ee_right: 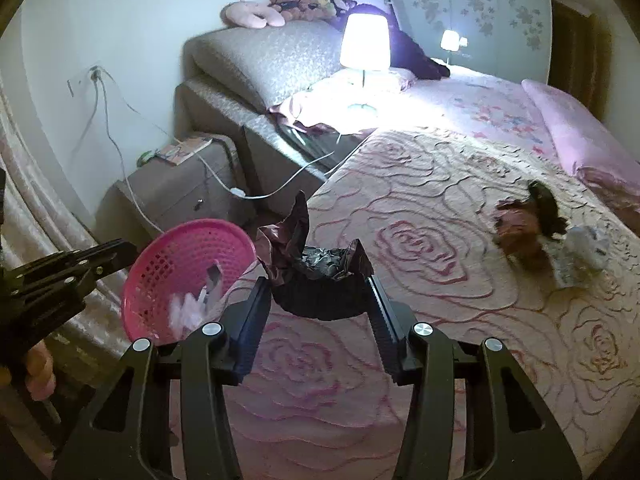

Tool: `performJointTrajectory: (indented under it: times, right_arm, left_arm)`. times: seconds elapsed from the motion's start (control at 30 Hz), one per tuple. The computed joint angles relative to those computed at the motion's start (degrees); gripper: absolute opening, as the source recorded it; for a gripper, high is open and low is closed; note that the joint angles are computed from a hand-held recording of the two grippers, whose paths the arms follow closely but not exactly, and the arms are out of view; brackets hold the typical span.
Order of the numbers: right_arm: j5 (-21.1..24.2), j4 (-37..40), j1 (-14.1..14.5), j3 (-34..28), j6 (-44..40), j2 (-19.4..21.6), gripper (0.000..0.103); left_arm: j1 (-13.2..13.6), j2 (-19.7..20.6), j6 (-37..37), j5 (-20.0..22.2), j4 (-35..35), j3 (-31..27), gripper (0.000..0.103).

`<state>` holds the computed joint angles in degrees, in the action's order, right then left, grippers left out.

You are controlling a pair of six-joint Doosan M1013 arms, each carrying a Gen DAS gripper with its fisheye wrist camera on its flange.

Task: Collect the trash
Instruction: 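Carry the tissue and dark bag over the pink wastebasket, then open both tools to drop the tissue and bag into the wastebasket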

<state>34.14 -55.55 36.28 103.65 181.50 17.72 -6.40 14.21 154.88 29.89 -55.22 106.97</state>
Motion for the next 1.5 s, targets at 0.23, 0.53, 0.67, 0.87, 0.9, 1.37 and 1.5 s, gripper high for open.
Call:
performJointTrajectory:
  times: [0.23, 0.53, 0.67, 0.87, 0.9, 1.37, 1.5]
  right_arm:
    - [-0.4, 2.6, 0.0, -0.7, -2.7, 0.8, 0.047]
    - [-1.3, 5.0, 0.0, -2.6, -6.8, 2.0, 0.047]
    - [-3.0, 8.1, -0.4, -3.9, -10.6, 3.0, 0.047]
    - [-5.1, 14.2, -0.5, -6.6, -18.2, 4.8, 0.047]
    - [-5.5, 15.6, -0.6, -7.1, -19.7, 5.2, 0.047]
    - [-5.8, 22.4, -0.8, -10.9, -27.3, 8.1, 0.050]
    - [-6.2, 21.2, -0.8, -10.7, -25.6, 8.1, 0.063]
  left_arm:
    - [0.7, 0.7, -1.8, -0.3, 1.1, -0.7, 0.013]
    - [0.8, 0.7, -5.6, -1.9, 3.9, -1.0, 0.013]
    - [0.4, 0.4, -7.8, -4.4, 6.2, -0.6, 0.013]
    - [0.6, 0.5, -14.1, -6.5, 11.4, -1.1, 0.022]
    - [0.5, 0.5, -15.1, -7.2, 12.2, -1.0, 0.029]
    - [1.2, 0.5, -20.0, -10.3, 15.0, -1.3, 0.058]
    - [1.2, 0.5, -19.8, -10.4, 14.7, -1.3, 0.059]
